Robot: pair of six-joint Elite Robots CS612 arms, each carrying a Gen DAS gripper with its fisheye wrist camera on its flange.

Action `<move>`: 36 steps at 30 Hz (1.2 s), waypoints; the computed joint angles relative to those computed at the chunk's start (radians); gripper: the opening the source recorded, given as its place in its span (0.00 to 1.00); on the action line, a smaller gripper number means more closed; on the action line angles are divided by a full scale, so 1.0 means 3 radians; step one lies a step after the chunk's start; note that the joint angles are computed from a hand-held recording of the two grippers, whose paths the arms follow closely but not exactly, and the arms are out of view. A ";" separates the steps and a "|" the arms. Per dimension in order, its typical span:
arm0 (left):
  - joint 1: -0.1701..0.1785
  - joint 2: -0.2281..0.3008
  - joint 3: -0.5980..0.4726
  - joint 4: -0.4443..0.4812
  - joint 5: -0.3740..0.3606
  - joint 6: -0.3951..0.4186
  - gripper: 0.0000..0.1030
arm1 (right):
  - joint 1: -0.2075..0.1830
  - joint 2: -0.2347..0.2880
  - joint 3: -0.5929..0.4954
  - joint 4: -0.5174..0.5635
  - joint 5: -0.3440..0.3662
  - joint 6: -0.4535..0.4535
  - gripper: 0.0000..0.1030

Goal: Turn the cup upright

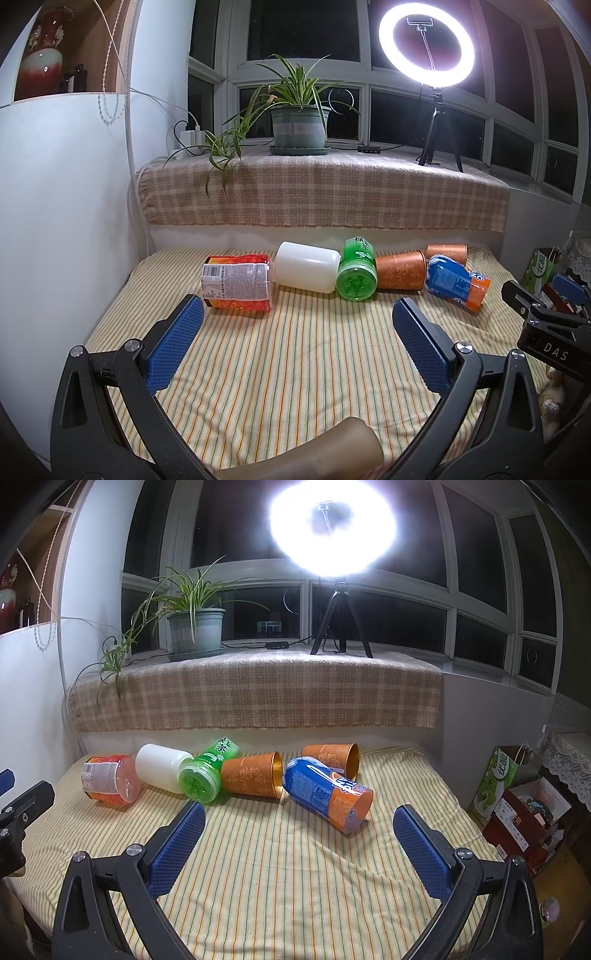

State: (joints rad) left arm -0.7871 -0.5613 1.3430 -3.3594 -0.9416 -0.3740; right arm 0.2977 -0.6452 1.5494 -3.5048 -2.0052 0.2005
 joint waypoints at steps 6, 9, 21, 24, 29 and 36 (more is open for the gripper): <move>-0.0002 0.0000 -0.0004 0.0010 -0.0006 -0.0007 1.00 | -0.0001 0.0001 -0.0003 0.0004 0.0003 0.0001 1.00; -0.0009 0.0012 -0.0013 0.0013 0.0001 -0.0013 1.00 | -0.0001 0.0001 -0.0002 0.0008 0.0008 0.0009 1.00; 0.0006 0.0045 -0.0030 0.0059 -0.0013 -0.0077 1.00 | -0.0005 0.0017 -0.0054 0.0098 0.0073 0.0001 1.00; 0.0028 0.0046 -0.0040 0.0133 -0.0017 -0.0134 1.00 | -0.0009 0.0025 -0.0095 0.0140 0.0108 -0.0024 1.00; 0.0059 0.0028 -0.0023 0.0244 0.0005 -0.0225 1.00 | -0.0024 0.0049 -0.0182 0.0196 0.0207 -0.0103 1.00; 0.0132 -0.0008 0.0007 0.0439 -0.0123 -0.0354 1.00 | -0.0060 0.0107 -0.0358 0.0305 0.0510 -0.0329 1.00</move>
